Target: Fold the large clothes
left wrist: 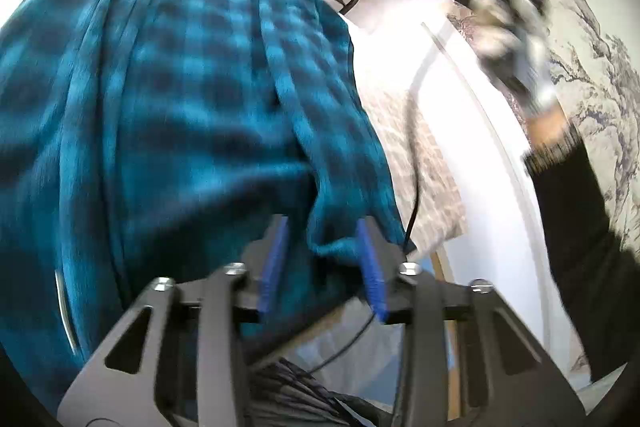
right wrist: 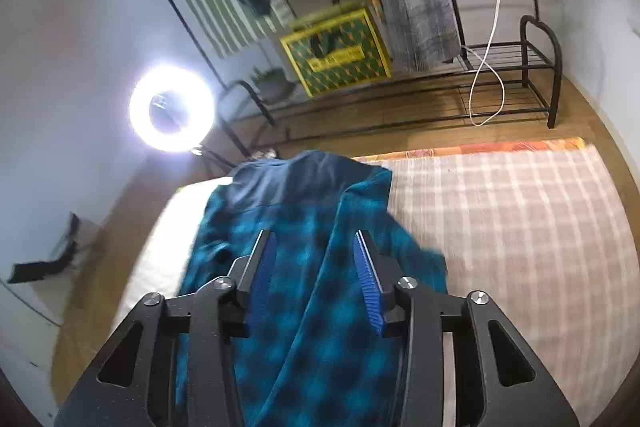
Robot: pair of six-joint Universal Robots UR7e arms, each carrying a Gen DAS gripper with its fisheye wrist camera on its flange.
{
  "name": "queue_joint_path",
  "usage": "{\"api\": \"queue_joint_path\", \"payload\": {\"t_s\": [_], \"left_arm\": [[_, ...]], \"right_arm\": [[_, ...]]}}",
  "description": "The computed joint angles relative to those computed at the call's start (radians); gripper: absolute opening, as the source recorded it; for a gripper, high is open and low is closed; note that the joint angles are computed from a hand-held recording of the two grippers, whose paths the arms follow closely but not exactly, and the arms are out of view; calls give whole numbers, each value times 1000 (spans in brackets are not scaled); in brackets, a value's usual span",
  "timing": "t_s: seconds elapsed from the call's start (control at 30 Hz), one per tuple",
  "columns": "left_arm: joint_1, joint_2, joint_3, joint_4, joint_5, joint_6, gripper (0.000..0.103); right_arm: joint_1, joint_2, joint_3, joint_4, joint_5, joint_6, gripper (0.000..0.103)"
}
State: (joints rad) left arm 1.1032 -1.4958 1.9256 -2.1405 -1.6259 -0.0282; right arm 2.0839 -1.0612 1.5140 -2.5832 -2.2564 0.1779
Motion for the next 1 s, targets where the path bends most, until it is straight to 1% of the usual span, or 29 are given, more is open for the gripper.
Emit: {"api": "queue_joint_path", "payload": {"t_s": [0.03, 0.1, 0.2, 0.23, 0.33, 0.37, 0.47, 0.57, 0.6, 0.7, 0.73, 0.83, 0.9, 0.97, 1.0], "left_arm": [[3, -6, 6, 1, -7, -11, 48], [4, -10, 14, 11, -26, -49, 48], [-1, -23, 31, 6, -51, -99, 48], [-8, -28, 40, -9, -54, -107, 48], [-40, -38, 55, -38, -28, -113, 48], [-61, -36, 60, -37, 12, -96, 48], [-136, -48, 101, -28, 199, -24, 48], [-170, -86, 171, -27, 286, 19, 48], [-187, -103, 201, -30, 329, 37, 48], [-211, -145, 255, -50, 395, 85, 48], [-221, -161, 265, -48, 409, 80, 48], [-252, -212, 275, -61, 405, 33, 48], [-293, -249, 292, -102, 410, 25, 48], [-332, -257, 307, -141, 405, 37, 48], [-347, -248, 308, -154, 387, 44, 48]], "right_arm": [[19, -40, 52, -9, -3, 20, 43], [58, -115, 149, 2, -16, 65, 43], [106, -206, 279, 49, -30, 157, 43], [123, -242, 332, 68, -30, 201, 43], [155, -318, 435, 115, -33, 288, 43], [161, -343, 472, 132, -32, 322, 43], [170, -394, 553, 155, -39, 394, 43], [155, -450, 623, 109, -18, 449, 43], [153, -461, 637, 95, -19, 458, 43], [161, -481, 653, 84, -41, 475, 43], [167, -484, 652, 82, -46, 471, 43], [193, -491, 651, 62, -62, 441, 43], [207, -492, 656, 47, -77, 427, 43], [217, -494, 660, 31, -95, 412, 43], [220, -496, 664, 24, -98, 409, 43]]}}
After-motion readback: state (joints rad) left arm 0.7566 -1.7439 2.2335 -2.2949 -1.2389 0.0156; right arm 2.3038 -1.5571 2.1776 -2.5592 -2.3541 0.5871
